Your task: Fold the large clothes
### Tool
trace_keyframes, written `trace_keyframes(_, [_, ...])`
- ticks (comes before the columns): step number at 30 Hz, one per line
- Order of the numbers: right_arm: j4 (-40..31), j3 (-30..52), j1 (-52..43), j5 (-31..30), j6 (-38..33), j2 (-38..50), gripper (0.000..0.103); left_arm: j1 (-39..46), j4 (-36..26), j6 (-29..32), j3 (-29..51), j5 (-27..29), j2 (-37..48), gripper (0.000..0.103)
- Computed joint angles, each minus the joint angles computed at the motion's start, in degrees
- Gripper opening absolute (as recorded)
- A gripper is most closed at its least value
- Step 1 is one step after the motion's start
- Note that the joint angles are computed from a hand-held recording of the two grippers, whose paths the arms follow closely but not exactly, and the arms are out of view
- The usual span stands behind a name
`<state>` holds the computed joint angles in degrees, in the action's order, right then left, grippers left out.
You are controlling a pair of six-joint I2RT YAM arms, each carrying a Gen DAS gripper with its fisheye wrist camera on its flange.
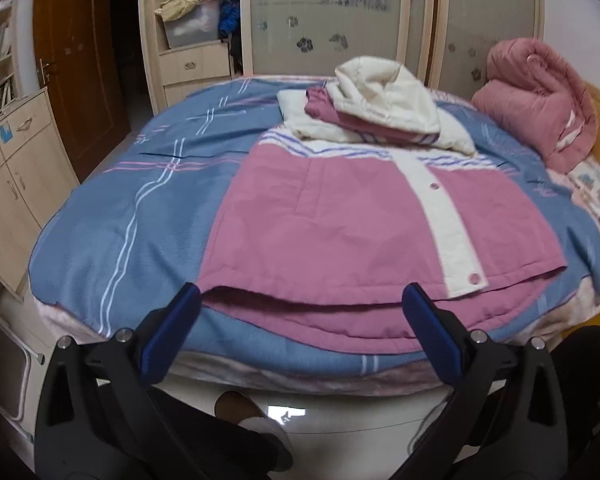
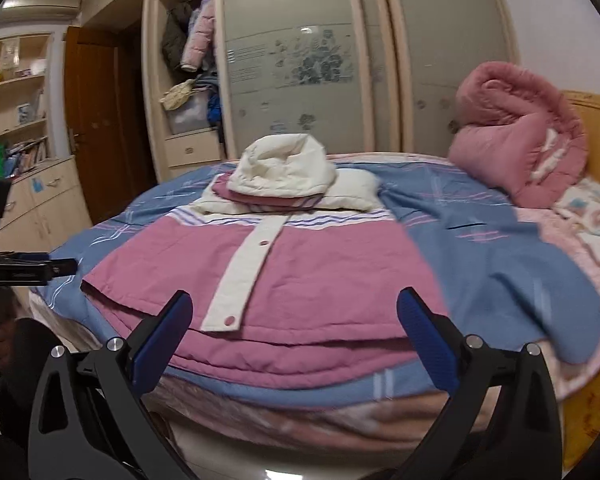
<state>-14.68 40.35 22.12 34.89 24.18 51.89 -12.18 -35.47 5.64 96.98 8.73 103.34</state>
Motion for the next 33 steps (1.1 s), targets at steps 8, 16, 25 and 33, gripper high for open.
trace_keyframes(8, [-11.1, 5.4, 8.5, 11.9, 2.0, -5.3, 0.102, -2.3, 0.0, 3.2, -4.1, -1.4, -9.5, 0.101])
trace_keyframes(16, [-12.8, 6.2, 15.8, 20.0, 2.5, -8.7, 0.102, -2.5, -0.4, 2.9, -4.4, -0.1, -14.0, 0.101])
trace_keyframes(25, [-12.6, 5.4, 15.8, 20.1, 2.1, -9.8, 0.102, -2.5, -0.2, 3.5, -5.0, 0.9, -14.3, 0.101])
trace_keyframes(33, [-4.4, 1.0, 11.6, 17.7, -17.9, 0.3, 0.102, -6.3, 22.8, 28.2, -24.1, -10.2, -19.2, 0.101])
